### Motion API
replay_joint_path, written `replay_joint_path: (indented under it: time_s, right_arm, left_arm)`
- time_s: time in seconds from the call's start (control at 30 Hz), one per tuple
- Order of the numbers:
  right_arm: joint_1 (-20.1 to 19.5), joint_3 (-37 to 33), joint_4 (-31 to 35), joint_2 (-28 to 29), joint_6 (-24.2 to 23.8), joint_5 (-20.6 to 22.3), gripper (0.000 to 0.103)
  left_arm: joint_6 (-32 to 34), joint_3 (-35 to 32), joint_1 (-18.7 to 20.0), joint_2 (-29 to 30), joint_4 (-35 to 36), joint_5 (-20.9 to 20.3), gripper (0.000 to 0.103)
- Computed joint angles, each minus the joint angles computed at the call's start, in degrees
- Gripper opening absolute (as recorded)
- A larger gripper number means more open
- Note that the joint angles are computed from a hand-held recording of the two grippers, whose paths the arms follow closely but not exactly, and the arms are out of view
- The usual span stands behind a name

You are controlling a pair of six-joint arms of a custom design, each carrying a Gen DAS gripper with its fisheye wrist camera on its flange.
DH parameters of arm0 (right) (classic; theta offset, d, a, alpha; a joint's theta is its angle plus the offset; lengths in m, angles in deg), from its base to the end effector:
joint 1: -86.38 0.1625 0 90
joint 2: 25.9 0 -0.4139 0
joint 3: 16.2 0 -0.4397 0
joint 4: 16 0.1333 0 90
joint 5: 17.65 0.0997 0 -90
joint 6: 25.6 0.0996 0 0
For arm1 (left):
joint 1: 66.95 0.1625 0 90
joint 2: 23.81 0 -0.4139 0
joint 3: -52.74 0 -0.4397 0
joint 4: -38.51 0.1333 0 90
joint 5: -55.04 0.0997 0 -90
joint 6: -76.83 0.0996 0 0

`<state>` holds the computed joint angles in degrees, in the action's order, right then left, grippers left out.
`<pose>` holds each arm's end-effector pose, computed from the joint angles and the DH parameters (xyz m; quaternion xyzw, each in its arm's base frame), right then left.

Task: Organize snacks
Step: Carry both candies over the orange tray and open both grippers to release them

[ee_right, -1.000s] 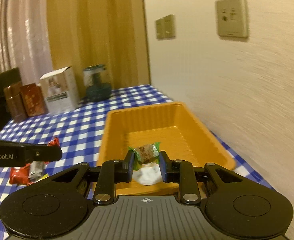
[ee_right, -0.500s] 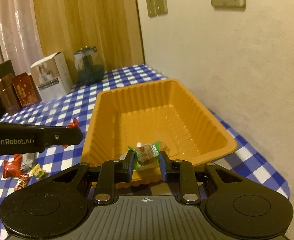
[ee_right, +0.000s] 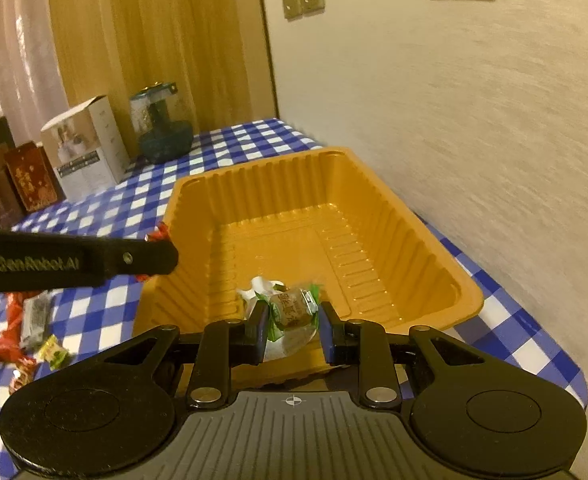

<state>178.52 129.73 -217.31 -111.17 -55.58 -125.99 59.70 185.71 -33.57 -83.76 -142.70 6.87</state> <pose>0.1163 -0.3818 0.2088 0.1814 -0.8764 0.3752 0.2414 -0.2689 -0.4163 0.0609 0.2585 0.8872 -0.3296 0.1934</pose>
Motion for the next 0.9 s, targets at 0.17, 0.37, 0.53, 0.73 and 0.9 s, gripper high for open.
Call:
replay_joint_path:
  time_s: [0.17, 0.37, 0.53, 0.73, 0.9]
  right_arm:
    - [-0.31, -0.28, -1.26, 0.00, 0.79, 0.93, 0.027]
    - [-0.59, -0.58, -0.97, 0.01, 0.91, 0.77, 0.027]
    - [-0.59, -0.64, -1.32, -0.16, 1.35, 0.43, 0.027]
    - [-0.36, -0.61, -1.49, -0.10, 1.52, 0.22, 0.027]
    - [-0.46, -0.49, -1.70, -0.23, 1.29, 0.64, 0.027]
  left_arm:
    - [1.03, -0.98, 1.18, 1.59, -0.73, -1.25, 0.016]
    - [2.55, -1.90, 2.13, 2.61, -1.43, -1.73, 0.017]
    - [2.33, -1.90, 2.15, 2.86, -2.05, -2.08, 0.017]
    - [2.42, -1.44, 1.73, 2.38, -2.25, -1.56, 0.020]
    - [1.99, -1.13, 1.49, 1.87, -1.99, -0.84, 0.021]
